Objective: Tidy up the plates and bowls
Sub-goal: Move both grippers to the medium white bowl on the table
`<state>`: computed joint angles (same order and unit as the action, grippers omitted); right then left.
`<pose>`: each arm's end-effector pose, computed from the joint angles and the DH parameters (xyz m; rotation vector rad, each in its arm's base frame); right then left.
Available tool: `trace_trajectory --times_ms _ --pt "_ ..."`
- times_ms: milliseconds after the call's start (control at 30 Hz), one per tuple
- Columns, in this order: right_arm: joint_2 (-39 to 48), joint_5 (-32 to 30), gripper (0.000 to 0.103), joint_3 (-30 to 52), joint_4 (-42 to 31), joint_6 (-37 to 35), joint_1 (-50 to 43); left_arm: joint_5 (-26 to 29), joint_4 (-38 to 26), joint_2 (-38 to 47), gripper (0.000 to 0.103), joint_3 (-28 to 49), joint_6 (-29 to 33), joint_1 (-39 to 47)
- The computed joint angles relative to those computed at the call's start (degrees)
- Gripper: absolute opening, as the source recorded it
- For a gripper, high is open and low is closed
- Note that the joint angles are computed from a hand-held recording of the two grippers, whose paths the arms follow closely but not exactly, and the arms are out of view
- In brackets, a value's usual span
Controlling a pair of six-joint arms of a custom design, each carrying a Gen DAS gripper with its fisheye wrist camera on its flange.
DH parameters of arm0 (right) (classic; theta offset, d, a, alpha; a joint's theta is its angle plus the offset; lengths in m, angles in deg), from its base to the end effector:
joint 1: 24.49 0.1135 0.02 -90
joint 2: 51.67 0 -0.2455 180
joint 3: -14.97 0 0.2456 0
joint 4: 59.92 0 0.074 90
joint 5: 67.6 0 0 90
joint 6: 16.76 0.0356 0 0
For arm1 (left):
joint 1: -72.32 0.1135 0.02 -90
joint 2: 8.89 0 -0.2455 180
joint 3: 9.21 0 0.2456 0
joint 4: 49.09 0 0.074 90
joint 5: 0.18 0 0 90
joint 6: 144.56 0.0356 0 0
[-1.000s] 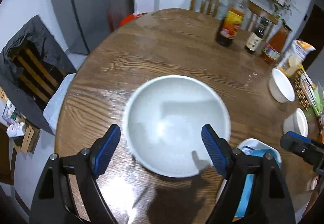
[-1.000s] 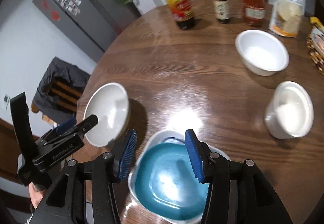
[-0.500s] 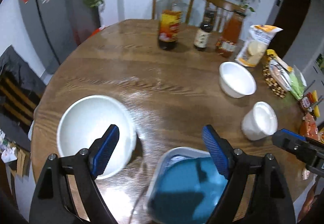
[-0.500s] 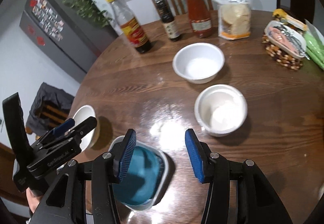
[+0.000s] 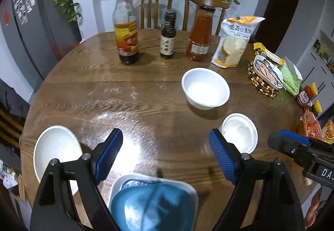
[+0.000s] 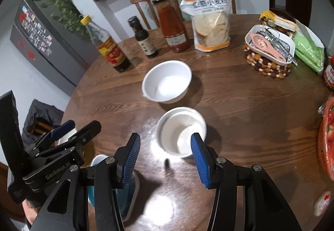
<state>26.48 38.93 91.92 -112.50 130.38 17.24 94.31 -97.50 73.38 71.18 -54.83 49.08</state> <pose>0.2150 0.1782 0.2614 0.4514 2.4536 0.3837 0.2768 -0.1219 0.2645 0.5249 2.4082 -0.2759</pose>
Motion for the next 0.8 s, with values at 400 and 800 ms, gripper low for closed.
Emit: trace_trajectory --times_ms 400,800 --pt "9.98 -7.03 0.051 2.15 6.85 -11.93 -13.04 -4.73 -1.92 20.93 0.085 18.82 -4.54 -5.31" --pt "24.49 -15.78 0.051 7.58 15.43 -18.01 -21.42 -6.23 -5.63 41.62 0.084 36.47 -6.44 -5.51"
